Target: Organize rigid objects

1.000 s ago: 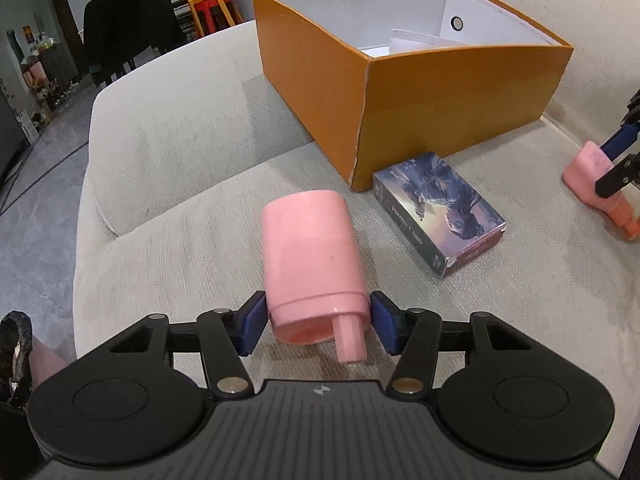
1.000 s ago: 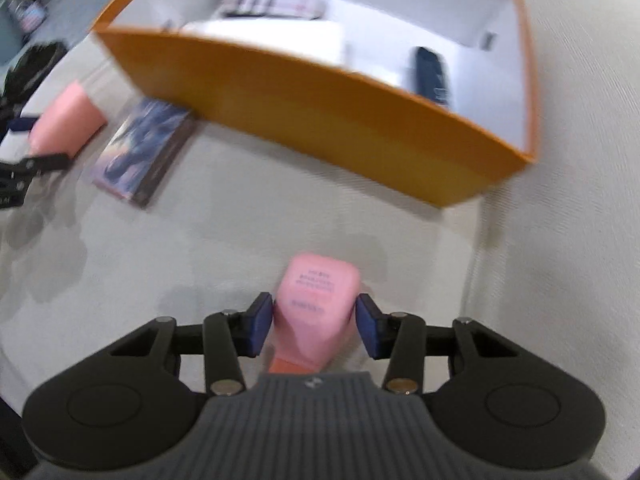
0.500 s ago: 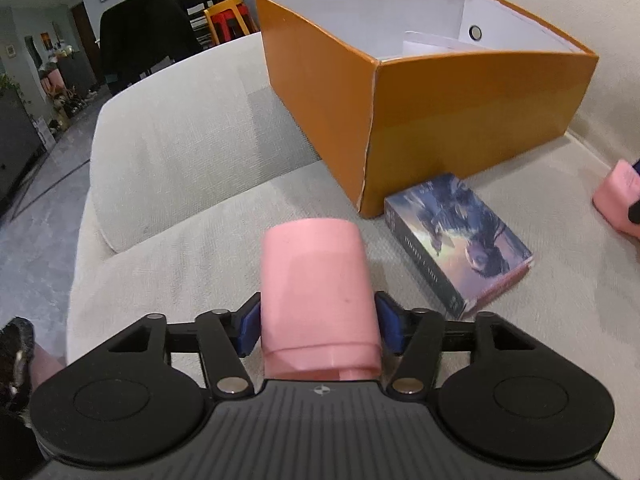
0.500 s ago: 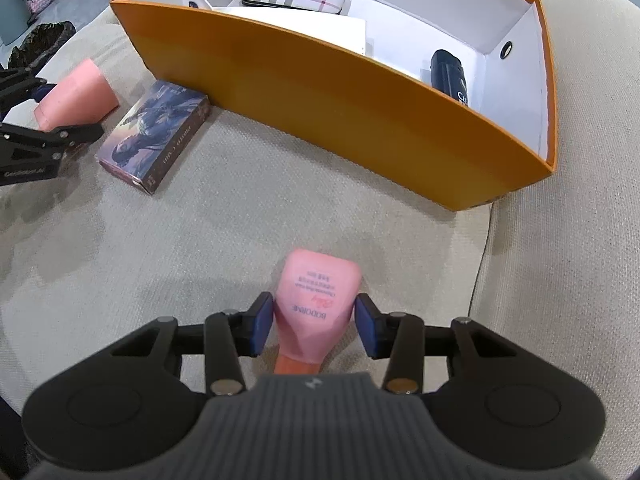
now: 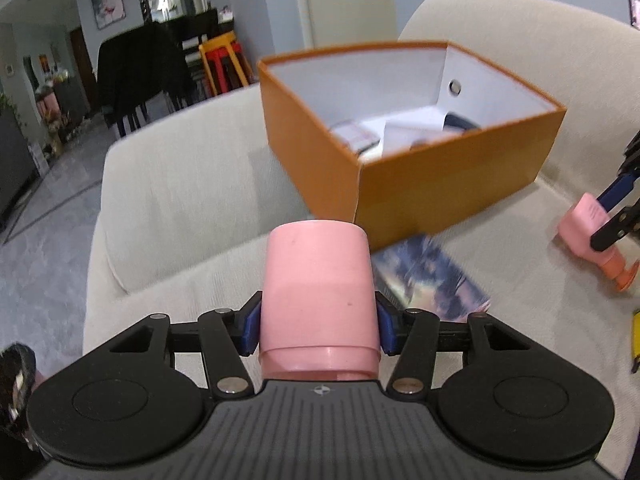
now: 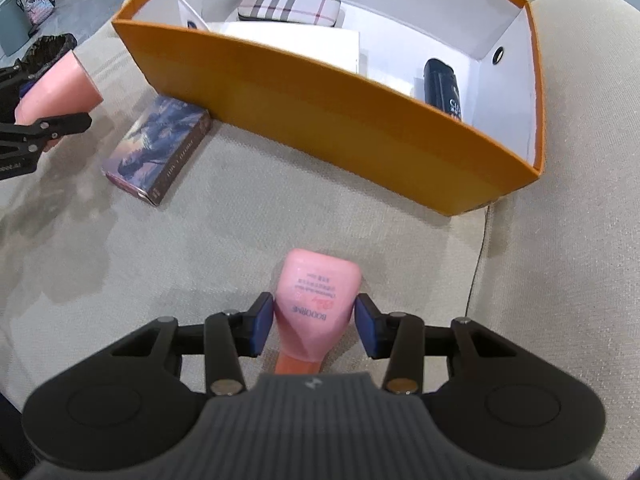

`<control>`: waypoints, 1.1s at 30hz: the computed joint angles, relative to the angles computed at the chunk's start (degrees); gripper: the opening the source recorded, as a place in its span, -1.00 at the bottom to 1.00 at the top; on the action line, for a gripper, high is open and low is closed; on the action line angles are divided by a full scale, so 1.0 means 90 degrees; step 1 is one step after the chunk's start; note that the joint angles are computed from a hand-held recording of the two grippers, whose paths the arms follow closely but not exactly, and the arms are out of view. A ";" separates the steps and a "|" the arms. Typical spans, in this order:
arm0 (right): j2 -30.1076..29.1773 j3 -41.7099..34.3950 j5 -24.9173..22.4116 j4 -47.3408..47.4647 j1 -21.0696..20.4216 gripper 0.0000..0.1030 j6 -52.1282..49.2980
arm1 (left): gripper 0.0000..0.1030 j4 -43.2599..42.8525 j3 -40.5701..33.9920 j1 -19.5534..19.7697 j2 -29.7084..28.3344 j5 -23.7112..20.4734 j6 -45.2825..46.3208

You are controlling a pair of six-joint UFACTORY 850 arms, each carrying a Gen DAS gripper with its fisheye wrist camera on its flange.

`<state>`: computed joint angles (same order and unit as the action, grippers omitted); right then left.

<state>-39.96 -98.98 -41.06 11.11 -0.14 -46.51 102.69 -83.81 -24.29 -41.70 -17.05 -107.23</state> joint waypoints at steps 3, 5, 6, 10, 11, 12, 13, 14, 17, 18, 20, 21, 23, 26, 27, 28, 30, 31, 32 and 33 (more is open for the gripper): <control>0.0096 0.0034 -0.0009 0.0079 -0.0017 -0.14 -0.0049 | 0.21 0.0081 -0.0025 -0.0068 0.0117 -0.0036 0.0060; 0.0155 0.0032 -0.0044 0.0211 -0.0042 -0.14 -0.0148 | 0.21 0.0118 -0.0092 -0.0097 0.0155 -0.0025 0.0112; 0.0178 0.0013 -0.0076 0.0283 -0.0058 -0.14 -0.0187 | 0.21 0.0092 -0.0134 -0.0116 0.0171 -0.0015 0.0178; 0.0252 -0.0121 -0.0188 0.0639 -0.0130 -0.14 -0.0380 | 0.21 -0.0139 -0.0418 -0.0162 0.0121 0.0038 0.0541; 0.0261 -0.0180 -0.0219 0.0751 -0.0153 -0.14 -0.0428 | 0.21 -0.0302 -0.0530 -0.0172 0.0084 0.0063 0.0731; 0.0268 -0.0238 -0.0248 0.0860 -0.0177 -0.14 -0.0474 | 0.21 -0.0441 -0.0652 -0.0179 0.0042 0.0084 0.0895; 0.0269 -0.0311 -0.0276 0.0963 -0.0199 -0.14 -0.0519 | 0.21 -0.0560 -0.0779 -0.0186 -0.0005 0.0097 0.1057; 0.0267 -0.0382 -0.0301 0.1056 -0.0221 -0.14 -0.0566 | 0.21 -0.0646 -0.0867 -0.0191 -0.0038 0.0108 0.1176; 0.0204 -0.0668 -0.0400 0.1291 -0.0269 -0.14 -0.0635 | 0.21 -0.1270 -0.1321 -0.0197 -0.0236 0.0158 0.1975; 0.0169 -0.0776 -0.0431 0.1344 -0.0281 -0.14 -0.0644 | 0.21 -0.1535 -0.1492 -0.0195 -0.0318 0.0162 0.2307; 0.0063 -0.1060 -0.0512 0.1466 -0.0304 -0.14 -0.0652 | 0.21 -0.2028 -0.1829 -0.0185 -0.0484 0.0165 0.2919; 0.0003 -0.1209 -0.0550 0.1533 -0.0314 -0.14 -0.0640 | 0.21 -0.2452 -0.2071 -0.0174 -0.0605 0.0170 0.3406; -0.0140 -0.1546 -0.0624 0.1668 -0.0331 -0.14 -0.0613 | 0.21 -0.3044 -0.2464 -0.0154 -0.0817 0.0168 0.4094; -0.0445 -0.2176 -0.0761 0.1835 -0.0342 -0.14 -0.0510 | 0.21 -0.4122 -0.3228 -0.0134 -0.1240 0.0052 0.5355; -0.0545 -0.2369 -0.0804 0.1887 -0.0344 -0.14 -0.0476 | 0.21 -0.4610 -0.3558 -0.0122 -0.1429 -0.0019 0.5899; -0.0675 -0.2614 -0.0862 0.1930 -0.0341 -0.14 -0.0425 | 0.21 -0.5024 -0.3852 -0.0112 -0.1597 -0.0087 0.6357; -0.0935 -0.3076 -0.0979 0.1969 -0.0328 -0.14 -0.0318 | 0.21 -0.5983 -0.4593 -0.0079 -0.2024 -0.0301 0.7429; -0.1078 -0.3317 -0.1042 0.1967 -0.0317 -0.14 -0.0258 | 0.21 -0.6413 -0.4979 -0.0066 -0.2243 -0.0451 0.7918; -0.1261 -0.3612 -0.1118 0.1955 -0.0300 -0.14 -0.0177 | 0.21 -0.7023 -0.5577 -0.0045 -0.2580 -0.0700 0.8562; -0.1433 -0.3884 -0.1182 0.1931 -0.0284 -0.14 -0.0089 | 0.21 -0.7628 -0.6228 -0.0019 -0.2943 -0.0989 0.9162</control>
<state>-52.85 -133.94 -51.70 28.49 -2.70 -47.31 34.04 -139.87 -24.47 -68.19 -25.96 -24.77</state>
